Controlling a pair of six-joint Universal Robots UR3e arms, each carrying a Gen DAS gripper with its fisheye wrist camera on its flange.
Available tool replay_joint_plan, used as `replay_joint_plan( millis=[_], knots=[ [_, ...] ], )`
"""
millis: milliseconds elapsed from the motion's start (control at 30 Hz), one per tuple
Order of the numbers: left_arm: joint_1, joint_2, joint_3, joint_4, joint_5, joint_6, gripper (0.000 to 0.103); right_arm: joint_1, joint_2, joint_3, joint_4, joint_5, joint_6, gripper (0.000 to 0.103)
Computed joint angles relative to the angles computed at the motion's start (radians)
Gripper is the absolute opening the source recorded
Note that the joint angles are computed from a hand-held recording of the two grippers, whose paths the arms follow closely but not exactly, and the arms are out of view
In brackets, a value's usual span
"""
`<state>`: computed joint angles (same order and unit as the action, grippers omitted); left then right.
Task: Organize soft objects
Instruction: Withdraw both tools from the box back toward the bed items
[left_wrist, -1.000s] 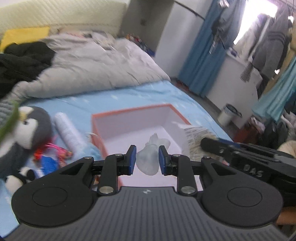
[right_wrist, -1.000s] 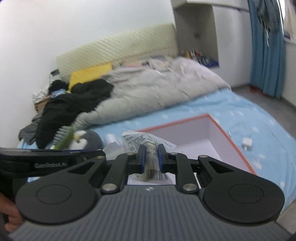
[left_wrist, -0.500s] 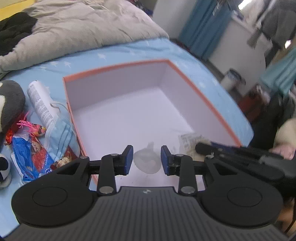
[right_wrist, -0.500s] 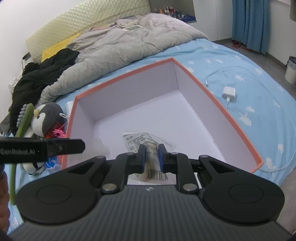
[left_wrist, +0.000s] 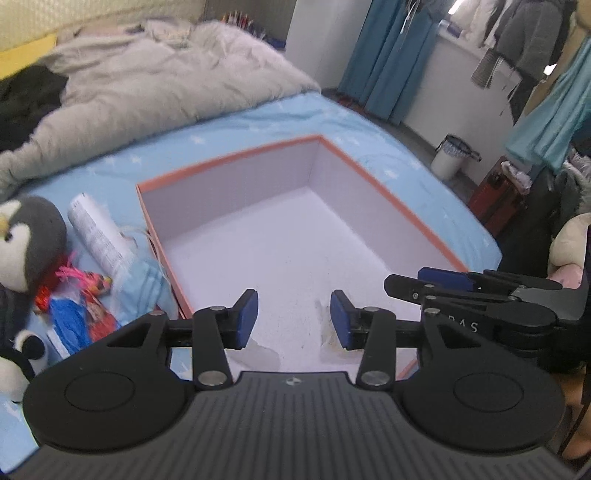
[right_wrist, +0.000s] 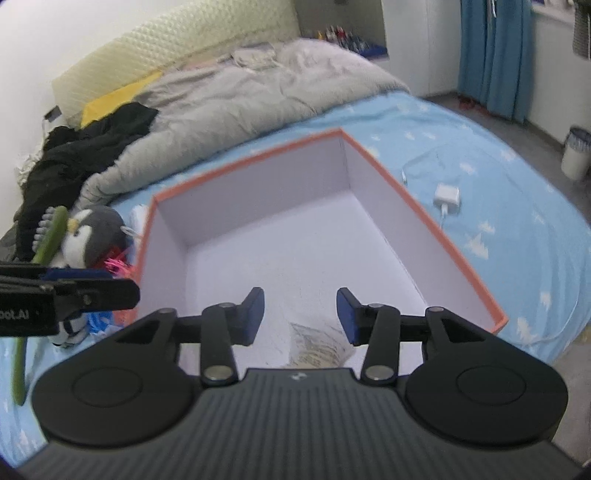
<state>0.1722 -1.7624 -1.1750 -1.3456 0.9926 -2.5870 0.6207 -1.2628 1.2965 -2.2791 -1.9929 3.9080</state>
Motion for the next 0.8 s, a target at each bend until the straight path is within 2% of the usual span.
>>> replay_joint_plan(
  millis=[200, 467, 600, 767, 800],
  knots=[
    [0.129, 0.123, -0.019, -0.081, -0.109, 0.072, 0.049, 0.081, 0.045, -0.149, 0.028, -0.087, -0.016, 0.046],
    [0.375, 0.331, -0.06, -0.291, -0.27, 0.29, 0.049, 0.206, 0.159, -0.394, 0.042, -0.198, -0.04, 0.046],
    [0.542, 0.42, -0.044, -0.524, -0.357, 0.476, 0.049, 0.272, 0.238, -0.533, 0.053, -0.245, -0.061, 0.046],
    [0.76, 0.496, 0.008, -0.887, -0.409, 0.783, 0.049, 0.34, 0.336, -0.684, 0.076, -0.293, -0.084, 0.046],
    [0.812, 0.499, 0.034, -0.991, -0.408, 0.868, 0.049, 0.352, 0.35, -0.701, 0.077, -0.3, -0.084, 0.046]
  ],
)
